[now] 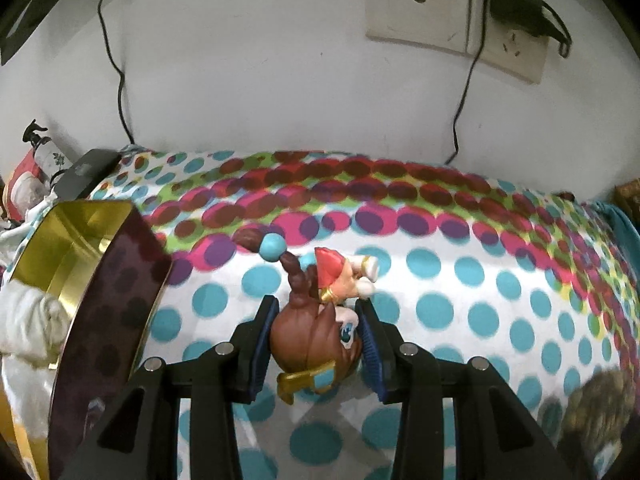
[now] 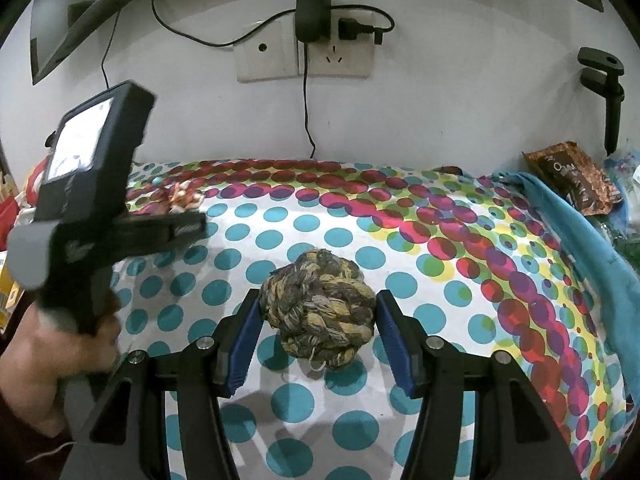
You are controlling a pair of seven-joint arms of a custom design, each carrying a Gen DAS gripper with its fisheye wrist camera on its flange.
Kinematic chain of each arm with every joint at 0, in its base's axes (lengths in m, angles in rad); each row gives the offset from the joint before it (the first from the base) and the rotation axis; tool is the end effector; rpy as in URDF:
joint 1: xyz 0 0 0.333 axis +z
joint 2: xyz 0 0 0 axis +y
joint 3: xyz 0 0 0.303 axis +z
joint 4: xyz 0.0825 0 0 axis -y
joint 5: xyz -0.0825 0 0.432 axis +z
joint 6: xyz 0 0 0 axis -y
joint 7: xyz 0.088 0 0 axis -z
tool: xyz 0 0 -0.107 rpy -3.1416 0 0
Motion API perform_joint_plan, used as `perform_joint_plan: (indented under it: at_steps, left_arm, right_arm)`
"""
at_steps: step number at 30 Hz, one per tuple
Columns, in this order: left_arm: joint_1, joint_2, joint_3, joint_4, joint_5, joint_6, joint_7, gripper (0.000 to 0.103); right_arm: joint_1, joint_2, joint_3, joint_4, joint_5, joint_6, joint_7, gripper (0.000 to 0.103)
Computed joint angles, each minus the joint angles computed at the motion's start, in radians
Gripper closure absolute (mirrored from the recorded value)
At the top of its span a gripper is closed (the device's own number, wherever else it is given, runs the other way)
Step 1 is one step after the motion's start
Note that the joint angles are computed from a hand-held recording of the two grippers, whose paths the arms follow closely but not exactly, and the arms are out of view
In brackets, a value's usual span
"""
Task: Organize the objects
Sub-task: 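Carry the brown doll figurine over the gold tray with the left tool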
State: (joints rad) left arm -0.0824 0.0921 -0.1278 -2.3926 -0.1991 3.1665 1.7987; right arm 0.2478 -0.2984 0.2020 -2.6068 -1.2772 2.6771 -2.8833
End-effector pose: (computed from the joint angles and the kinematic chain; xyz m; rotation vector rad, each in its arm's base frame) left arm 0.5646 -0.1021 0.3069 -1.6238 2.0535 -0.7193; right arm 0.4134 0.2275 0.3287 -1.4922 1.9885 -0.8533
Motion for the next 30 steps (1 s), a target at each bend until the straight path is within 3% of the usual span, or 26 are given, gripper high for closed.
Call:
perform_joint_plan:
  at_steps: [2, 4, 11, 17, 26, 29, 30]
  left_arm:
    - [0.072, -0.027, -0.074, -0.016, -0.143, -0.032, 0.134, 0.063]
    - [0.09, -0.062, -0.088, -0.033, -0.285, -0.077, 0.268, 0.063]
    - [0.045, -0.191, 0.038, -0.112, -0.5, -0.2, 0.515, 0.063]
    - [0.006, -0.318, 0.146, -0.164, -0.676, -0.239, 0.759, 0.063]
    - [0.04, -0.514, 0.215, -0.236, -0.623, -0.252, 0.809, 0.063]
    - [0.048, -0.532, 0.128, -0.264, -0.554, -0.146, 0.68, 0.063]
    - [0.079, -0.557, 0.099, -0.283, -0.514, -0.135, 0.635, 0.063]
  right_arm:
    - [0.0, -0.001, -0.001, -0.001, 0.006, -0.002, 0.003, 0.049]
    - [-0.002, -0.001, -0.003, -0.003, 0.007, 0.003, 0.005, 0.049]
    - [-0.008, 0.0, -0.004, -0.005, 0.014, 0.01, 0.011, 0.049]
    - [-0.003, 0.0, 0.004, 0.0, 0.005, -0.006, 0.005, 0.049]
    - [-0.001, 0.003, -0.004, 0.001, 0.013, 0.003, -0.003, 0.048]
    - [-0.001, 0.005, -0.004, 0.002, 0.015, 0.001, -0.008, 0.048]
    - [-0.001, 0.007, -0.005, 0.003, 0.017, 0.004, -0.014, 0.048]
